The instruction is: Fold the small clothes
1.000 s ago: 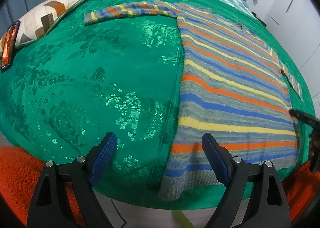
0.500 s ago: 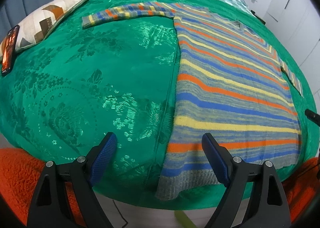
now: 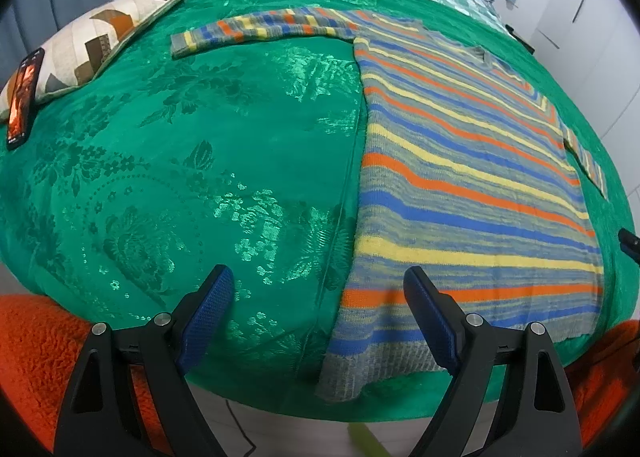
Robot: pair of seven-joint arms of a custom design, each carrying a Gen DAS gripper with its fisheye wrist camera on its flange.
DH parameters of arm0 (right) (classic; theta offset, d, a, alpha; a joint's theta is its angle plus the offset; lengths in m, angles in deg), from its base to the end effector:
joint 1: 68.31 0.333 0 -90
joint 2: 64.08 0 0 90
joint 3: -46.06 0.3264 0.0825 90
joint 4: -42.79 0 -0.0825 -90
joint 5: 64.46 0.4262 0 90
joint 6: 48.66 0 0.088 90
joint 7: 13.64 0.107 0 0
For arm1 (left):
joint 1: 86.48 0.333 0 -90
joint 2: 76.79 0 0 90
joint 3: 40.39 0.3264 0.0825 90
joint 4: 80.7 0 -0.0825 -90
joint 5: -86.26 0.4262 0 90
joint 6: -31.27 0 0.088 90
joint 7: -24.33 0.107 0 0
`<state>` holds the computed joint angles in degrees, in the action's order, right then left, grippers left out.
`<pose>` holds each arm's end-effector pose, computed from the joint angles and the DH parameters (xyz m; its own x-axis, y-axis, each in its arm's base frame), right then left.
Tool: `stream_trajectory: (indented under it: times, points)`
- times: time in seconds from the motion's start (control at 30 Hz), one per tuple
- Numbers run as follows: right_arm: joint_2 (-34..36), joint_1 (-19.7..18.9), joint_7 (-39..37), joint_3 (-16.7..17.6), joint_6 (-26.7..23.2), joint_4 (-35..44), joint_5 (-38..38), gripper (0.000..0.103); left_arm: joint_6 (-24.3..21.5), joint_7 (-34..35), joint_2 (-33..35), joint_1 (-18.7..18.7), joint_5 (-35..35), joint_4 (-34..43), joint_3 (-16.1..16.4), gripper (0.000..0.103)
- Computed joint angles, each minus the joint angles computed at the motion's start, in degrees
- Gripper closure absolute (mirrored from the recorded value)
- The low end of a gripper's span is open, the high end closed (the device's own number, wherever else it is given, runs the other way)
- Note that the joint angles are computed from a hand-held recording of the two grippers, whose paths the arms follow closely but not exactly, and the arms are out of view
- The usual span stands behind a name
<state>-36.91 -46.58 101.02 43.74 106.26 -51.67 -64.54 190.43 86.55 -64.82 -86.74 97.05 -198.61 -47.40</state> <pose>0.7161 0.2571 0.3915 -0.0203 -0.9772 -0.2112 -0.8524 0.1274 -0.5072 0.6509 -0.0885 0.3755 0.1755 -0.9772 0.1194 -0.8503 -0.2116 -0.4819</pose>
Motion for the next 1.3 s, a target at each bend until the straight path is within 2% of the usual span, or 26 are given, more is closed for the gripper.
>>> stream_trajectory:
  times: [0.93,1.07,1.2,1.3]
  points:
    - [-2.88,-0.58,5.02,-1.35,2.60,-3.99,-1.11,0.027,-0.24,-0.29,0.20,0.01,0.31,0.31,0.01,0.015]
    - [-3.97,-1.77,5.02,-1.40,3.23,-5.02,-0.39,0.027,0.44,-0.45,-0.19,0.10,0.41,-0.16,0.14,0.015]
    - [-5.98,-2.12,11.10,-5.18,6.09,-6.74,-2.35,0.027,0.48,-0.73,-0.03,0.38,-0.01,0.01,0.22,0.014]
    - [-5.60,-2.96,16.22,-8.49,6.41,-4.82,-5.53,0.027,0.13,-1.01,0.31,0.42,-0.38,0.47,0.12,0.014]
